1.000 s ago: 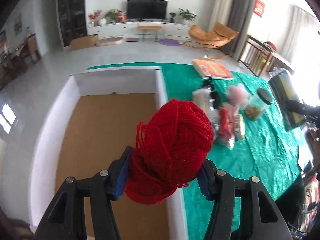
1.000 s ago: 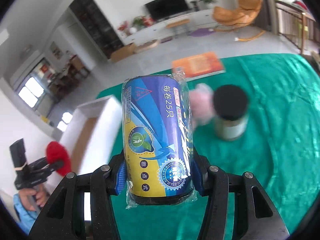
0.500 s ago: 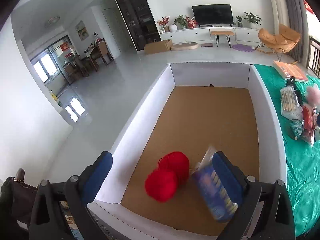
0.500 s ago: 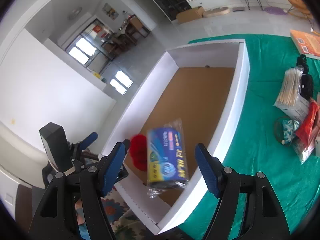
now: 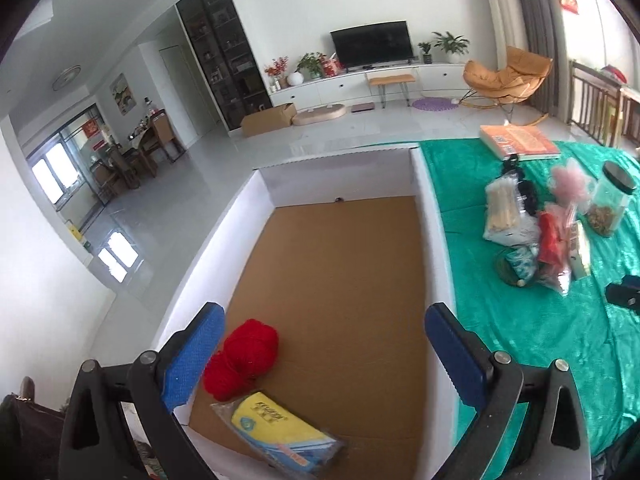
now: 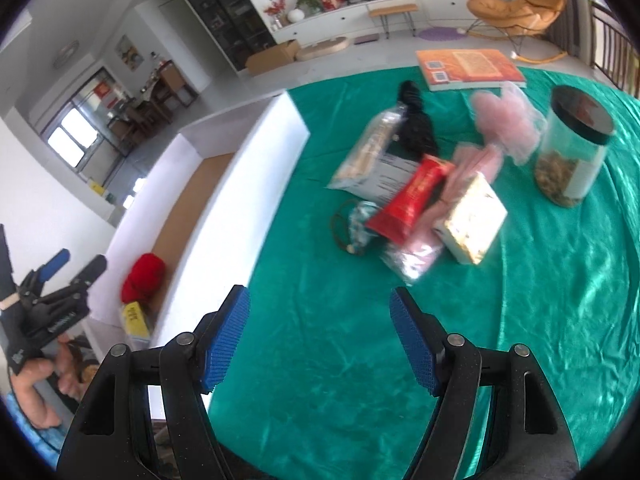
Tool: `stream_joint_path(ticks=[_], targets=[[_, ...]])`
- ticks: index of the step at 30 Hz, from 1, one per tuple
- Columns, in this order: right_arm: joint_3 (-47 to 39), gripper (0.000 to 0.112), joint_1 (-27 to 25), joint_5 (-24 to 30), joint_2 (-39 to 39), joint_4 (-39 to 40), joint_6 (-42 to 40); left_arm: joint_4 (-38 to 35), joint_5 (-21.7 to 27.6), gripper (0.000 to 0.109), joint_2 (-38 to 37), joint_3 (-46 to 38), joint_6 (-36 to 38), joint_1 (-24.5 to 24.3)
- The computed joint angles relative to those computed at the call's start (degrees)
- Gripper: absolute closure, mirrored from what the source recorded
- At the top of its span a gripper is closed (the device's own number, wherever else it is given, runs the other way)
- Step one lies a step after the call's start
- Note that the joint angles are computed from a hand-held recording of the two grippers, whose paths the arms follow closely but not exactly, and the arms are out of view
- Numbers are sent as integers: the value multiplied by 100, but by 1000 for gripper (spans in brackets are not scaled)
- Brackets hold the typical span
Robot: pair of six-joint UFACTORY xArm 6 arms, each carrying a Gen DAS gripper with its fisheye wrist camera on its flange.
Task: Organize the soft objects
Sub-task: 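Return both tools to the table above the remaining items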
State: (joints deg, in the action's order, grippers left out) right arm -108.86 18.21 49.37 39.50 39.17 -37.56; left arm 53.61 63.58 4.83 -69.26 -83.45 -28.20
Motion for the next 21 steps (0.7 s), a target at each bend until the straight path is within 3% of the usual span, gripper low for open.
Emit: stream_joint_path(ticks=[5, 7, 10, 12, 17, 21], targets=[[1102, 36, -143, -2017, -2, -1306, 289, -79, -1648, 9, 506, -521, 271, -200], [1220, 36, -273, -2455, 191, -1788, 618, -435, -2293, 9, 979, -892, 563, -271], [1402, 38, -493, -2888, 271, -1840, 754, -1504, -3064, 9, 1891, -1570, 1311, -338], [1408, 38, -610, -3174, 330, -1914, 864, -2001, -3156, 9, 2517, -2097, 1665, -361], [962, 38, -826, -3432, 703, -2805, 1571, -2100, -2436, 9, 3639, -3288, 1752, -262], [764, 35, -863, -3519, 886, -2203, 1144, -1841, -2200, 9, 4097, -3738, 1532, -68]])
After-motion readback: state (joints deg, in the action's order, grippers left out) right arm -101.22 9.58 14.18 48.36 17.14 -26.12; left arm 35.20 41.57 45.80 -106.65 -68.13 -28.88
